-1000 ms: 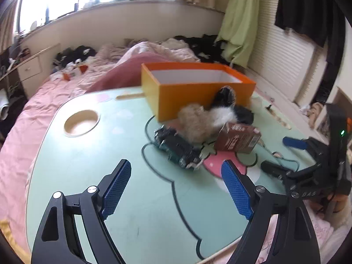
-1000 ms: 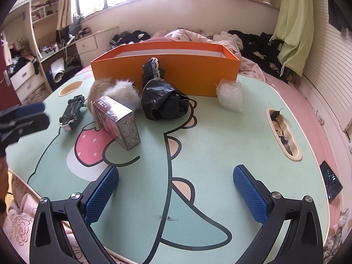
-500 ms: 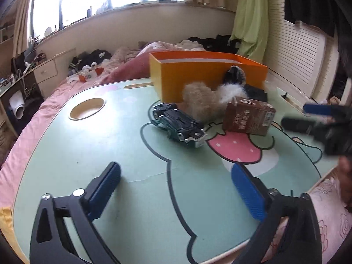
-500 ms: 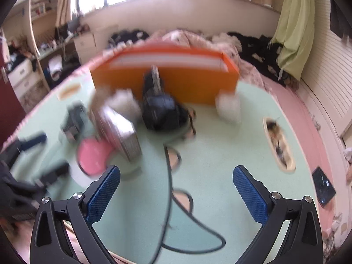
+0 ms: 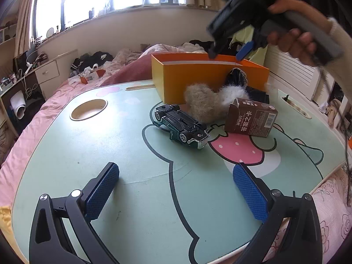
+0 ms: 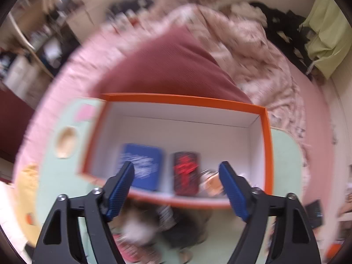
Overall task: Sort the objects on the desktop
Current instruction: 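Grasp the dark red tile in the box with the right gripper, set it on table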
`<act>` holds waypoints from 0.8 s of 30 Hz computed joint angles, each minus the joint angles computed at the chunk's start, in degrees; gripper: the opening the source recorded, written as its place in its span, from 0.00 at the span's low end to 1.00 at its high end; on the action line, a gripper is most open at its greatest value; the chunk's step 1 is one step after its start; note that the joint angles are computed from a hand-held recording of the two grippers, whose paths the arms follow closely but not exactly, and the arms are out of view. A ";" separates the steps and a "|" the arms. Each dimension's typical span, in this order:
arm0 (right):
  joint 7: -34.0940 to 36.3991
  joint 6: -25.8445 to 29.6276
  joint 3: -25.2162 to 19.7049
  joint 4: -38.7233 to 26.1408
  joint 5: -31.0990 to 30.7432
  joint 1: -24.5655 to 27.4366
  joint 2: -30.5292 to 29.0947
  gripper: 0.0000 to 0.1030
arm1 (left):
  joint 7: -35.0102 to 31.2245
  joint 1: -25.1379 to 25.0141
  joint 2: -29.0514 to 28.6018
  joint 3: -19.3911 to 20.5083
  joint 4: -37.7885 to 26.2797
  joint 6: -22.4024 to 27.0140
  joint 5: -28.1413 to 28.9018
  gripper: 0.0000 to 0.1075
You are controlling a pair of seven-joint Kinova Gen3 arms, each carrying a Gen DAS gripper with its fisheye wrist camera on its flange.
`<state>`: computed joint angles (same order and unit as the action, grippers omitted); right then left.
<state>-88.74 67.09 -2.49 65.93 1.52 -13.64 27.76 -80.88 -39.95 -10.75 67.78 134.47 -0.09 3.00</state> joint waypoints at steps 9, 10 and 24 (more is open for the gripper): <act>3.35 11.66 -1.32 -11.21 -4.17 2.47 8.73 0.56 | -1.01 0.35 0.40 -0.38 0.32 -0.68 0.57 0.96; 3.69 13.53 -1.37 -12.23 -4.69 2.54 9.51 0.56 | -1.12 0.38 0.46 -0.41 0.32 -0.70 0.64 0.96; 2.03 9.82 -0.99 -9.96 -13.21 7.43 9.26 0.37 | -2.81 2.60 1.09 -2.50 0.52 -1.05 1.39 0.96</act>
<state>-86.71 76.91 -3.47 55.97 -11.69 -6.21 37.02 -83.69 -37.36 -9.66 65.28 134.99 -1.14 4.38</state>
